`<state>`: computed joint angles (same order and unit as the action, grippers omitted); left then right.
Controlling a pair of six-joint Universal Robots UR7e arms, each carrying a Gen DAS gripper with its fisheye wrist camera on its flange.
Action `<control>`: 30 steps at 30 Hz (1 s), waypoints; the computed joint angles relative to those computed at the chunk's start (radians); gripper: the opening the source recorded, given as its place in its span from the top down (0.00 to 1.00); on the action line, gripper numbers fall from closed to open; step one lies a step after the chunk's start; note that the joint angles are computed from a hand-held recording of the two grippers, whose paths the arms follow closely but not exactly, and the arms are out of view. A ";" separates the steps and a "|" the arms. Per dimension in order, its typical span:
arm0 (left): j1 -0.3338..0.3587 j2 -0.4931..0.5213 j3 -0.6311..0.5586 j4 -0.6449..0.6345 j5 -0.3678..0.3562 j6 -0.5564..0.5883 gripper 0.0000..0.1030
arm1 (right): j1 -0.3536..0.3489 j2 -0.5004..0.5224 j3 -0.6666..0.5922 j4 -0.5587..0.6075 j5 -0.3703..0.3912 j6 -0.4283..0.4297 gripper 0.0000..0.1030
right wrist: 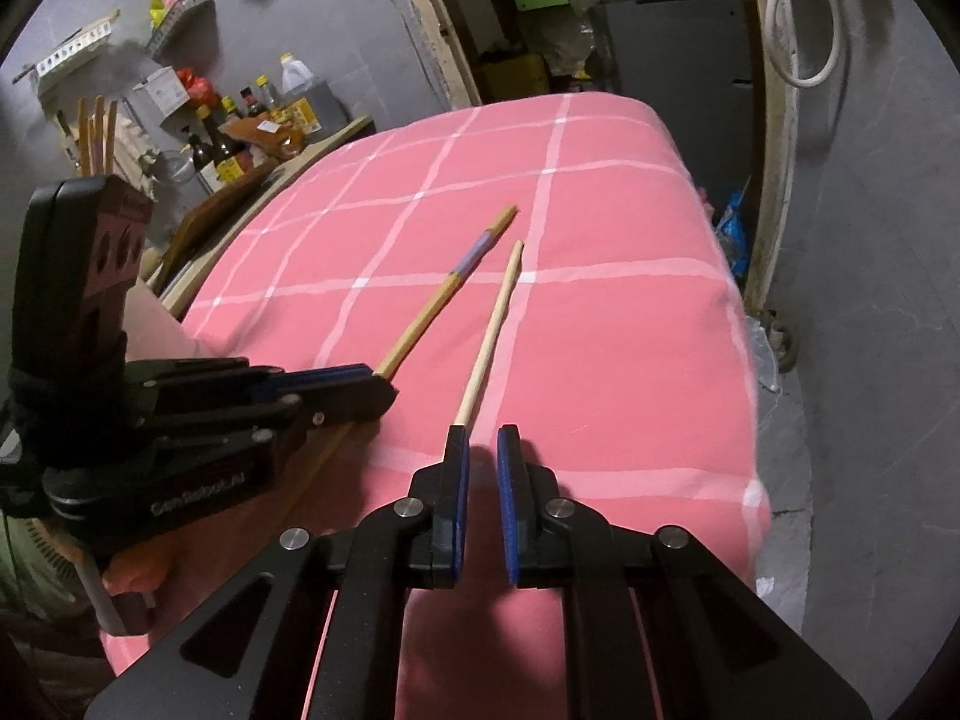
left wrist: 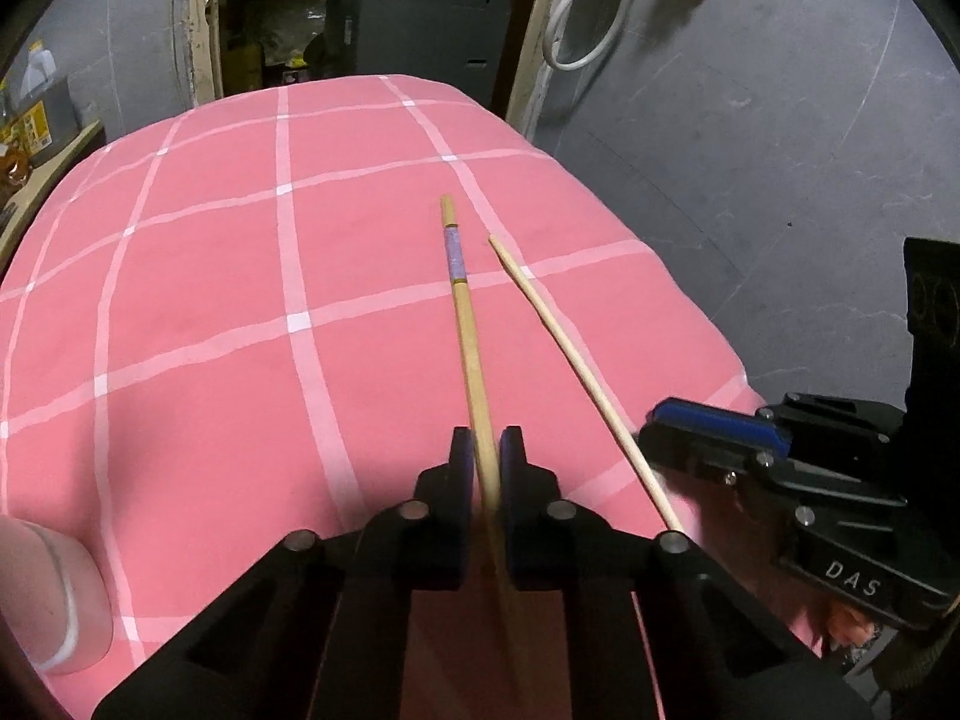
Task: Organize utensils
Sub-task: 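Close the left tool on the purple-banded chopstick while the right tool grasps the plain one, then lift both held chopsticks upright and carry them over the white basket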
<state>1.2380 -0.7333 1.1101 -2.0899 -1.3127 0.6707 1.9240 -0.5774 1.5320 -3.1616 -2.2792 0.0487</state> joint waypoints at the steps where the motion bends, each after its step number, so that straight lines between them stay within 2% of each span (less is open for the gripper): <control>1: 0.003 0.003 -0.012 0.010 -0.001 -0.006 0.95 | 0.000 -0.001 -0.001 0.005 0.002 0.001 0.92; 7: 0.015 -0.013 -0.008 -0.003 0.020 -0.001 0.96 | 0.004 0.000 -0.004 0.002 0.023 -0.004 0.91; 13: 0.019 -0.039 0.016 -0.014 0.042 0.009 0.96 | -0.003 0.013 -0.049 0.104 0.020 0.042 0.87; 18: 0.014 -0.037 0.016 -0.013 0.061 0.018 0.95 | -0.010 0.021 -0.105 0.216 0.011 0.097 0.86; 22: 0.015 -0.034 0.011 -0.010 0.055 0.006 0.96 | -0.021 0.010 -0.116 0.259 0.023 0.167 0.95; 24: 0.021 -0.039 0.013 -0.008 0.040 0.000 0.96 | -0.021 0.004 -0.105 0.248 0.030 0.200 0.96; 30: 0.036 -0.093 0.060 -0.057 -0.049 0.016 0.96 | -0.025 -0.016 0.007 -0.006 0.127 0.243 0.97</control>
<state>1.2742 -0.8265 1.1705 -2.1467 -1.3621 0.6862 1.8991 -0.5935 1.5394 -3.1673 -2.1518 0.2916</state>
